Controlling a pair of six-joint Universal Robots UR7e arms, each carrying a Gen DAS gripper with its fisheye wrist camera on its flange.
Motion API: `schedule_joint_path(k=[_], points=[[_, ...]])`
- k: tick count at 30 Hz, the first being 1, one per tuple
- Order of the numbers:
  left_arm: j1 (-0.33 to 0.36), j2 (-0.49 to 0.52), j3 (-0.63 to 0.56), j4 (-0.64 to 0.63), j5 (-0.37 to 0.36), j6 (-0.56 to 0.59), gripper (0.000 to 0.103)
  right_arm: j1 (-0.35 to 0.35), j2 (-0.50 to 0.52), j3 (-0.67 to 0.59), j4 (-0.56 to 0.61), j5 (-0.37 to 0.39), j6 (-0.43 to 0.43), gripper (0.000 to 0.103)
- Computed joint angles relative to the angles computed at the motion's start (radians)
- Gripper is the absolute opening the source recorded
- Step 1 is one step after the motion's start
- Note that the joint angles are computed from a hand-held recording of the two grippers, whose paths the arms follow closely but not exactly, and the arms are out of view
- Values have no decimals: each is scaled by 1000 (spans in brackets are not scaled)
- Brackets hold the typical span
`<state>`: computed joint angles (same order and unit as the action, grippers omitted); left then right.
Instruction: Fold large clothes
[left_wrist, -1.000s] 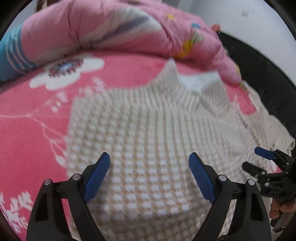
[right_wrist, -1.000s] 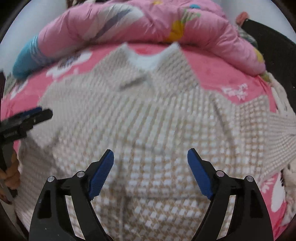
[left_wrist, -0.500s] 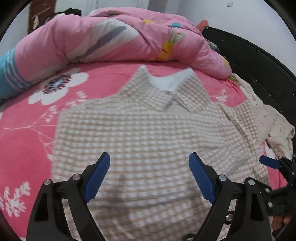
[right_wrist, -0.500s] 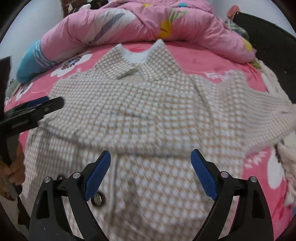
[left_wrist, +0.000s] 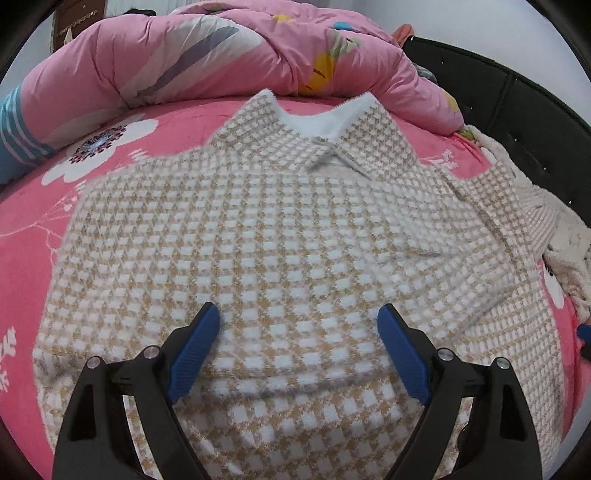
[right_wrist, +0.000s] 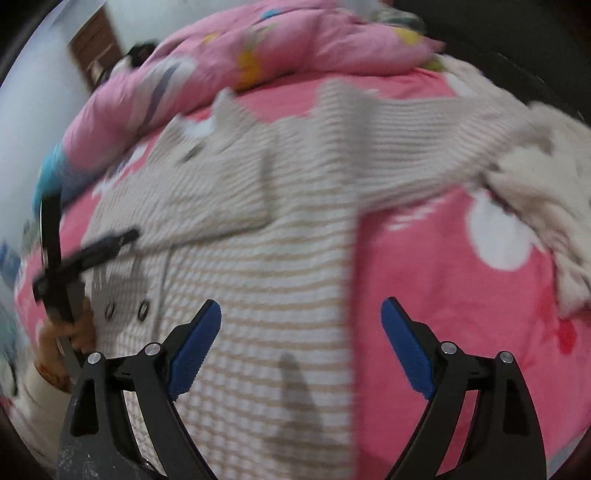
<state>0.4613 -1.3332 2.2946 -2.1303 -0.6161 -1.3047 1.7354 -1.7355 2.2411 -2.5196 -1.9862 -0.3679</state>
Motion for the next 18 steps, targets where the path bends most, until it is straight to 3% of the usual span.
schedule_joint_path(k=[8,14,18], points=[[-11,11,20,-24,28,-6,86,-145,3,-173,16,159,45,85],[-9,6,39,-77,30,16,87,-250,84,-336,11,301,153,84],[-15,6,54,-98,42,17,88,-314,158,-456,29,385,256,75]])
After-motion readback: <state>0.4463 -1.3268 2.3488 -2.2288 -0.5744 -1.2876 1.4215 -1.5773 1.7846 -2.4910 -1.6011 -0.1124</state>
